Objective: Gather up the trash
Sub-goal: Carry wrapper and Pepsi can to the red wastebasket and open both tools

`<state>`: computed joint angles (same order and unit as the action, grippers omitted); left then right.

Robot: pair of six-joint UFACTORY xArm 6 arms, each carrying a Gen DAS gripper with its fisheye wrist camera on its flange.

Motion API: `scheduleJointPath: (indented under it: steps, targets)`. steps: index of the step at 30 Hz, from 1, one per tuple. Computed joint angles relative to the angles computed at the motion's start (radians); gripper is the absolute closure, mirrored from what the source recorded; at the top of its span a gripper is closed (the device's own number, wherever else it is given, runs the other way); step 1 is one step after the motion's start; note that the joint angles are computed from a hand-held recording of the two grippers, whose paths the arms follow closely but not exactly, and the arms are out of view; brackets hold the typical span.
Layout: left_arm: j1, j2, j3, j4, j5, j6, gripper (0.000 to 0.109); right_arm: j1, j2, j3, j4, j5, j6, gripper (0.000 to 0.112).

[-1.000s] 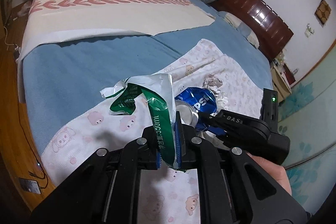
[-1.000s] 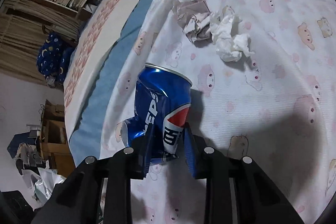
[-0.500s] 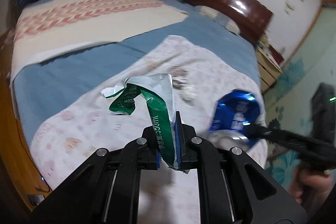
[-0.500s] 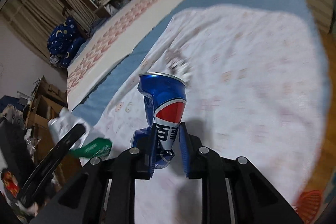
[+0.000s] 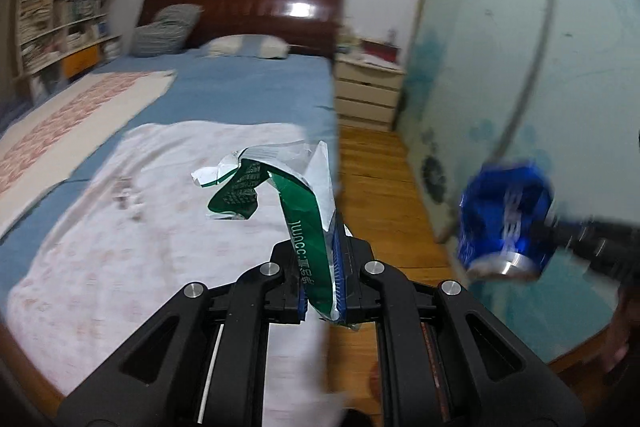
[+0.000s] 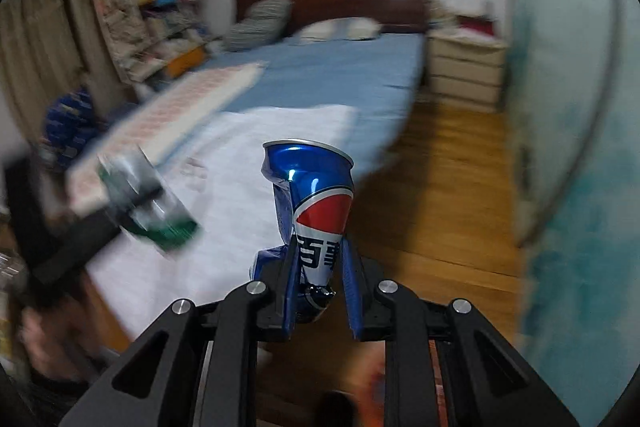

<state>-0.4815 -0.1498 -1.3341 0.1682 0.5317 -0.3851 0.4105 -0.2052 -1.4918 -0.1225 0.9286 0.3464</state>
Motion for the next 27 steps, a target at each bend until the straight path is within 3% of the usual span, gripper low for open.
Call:
scheduleJointPath:
  steps: [7,10,12,14,19,27]
  targets:
    - [-0.264,0.237,-0.205,-0.056,0.07,-0.035,0.098,-0.196,-0.335,0.467,0.055,-0.029,-0.017,0.092]
    - [-0.315,0.364,-0.287,-0.063,0.141,-0.084,0.098,-0.288,-0.426,0.635,0.123,-0.036,-0.037,0.092]
    - [-0.326,0.462,-0.378,-0.125,0.246,-0.066,0.099,-0.363,-0.471,0.74,0.183,-0.035,-0.072,0.092]
    - [-0.343,0.512,-0.415,-0.047,0.278,-0.072,0.098,-0.392,-0.495,0.82,0.211,-0.056,-0.071,0.092]
    - [-0.375,0.626,-0.508,-0.019,0.408,-0.041,0.098,-0.392,-0.497,0.932,0.237,-0.12,-0.032,0.092]
    - [-0.377,0.677,-0.549,-0.049,0.453,-0.013,0.098,-0.381,-0.428,0.943,0.267,-0.191,-0.051,0.092]
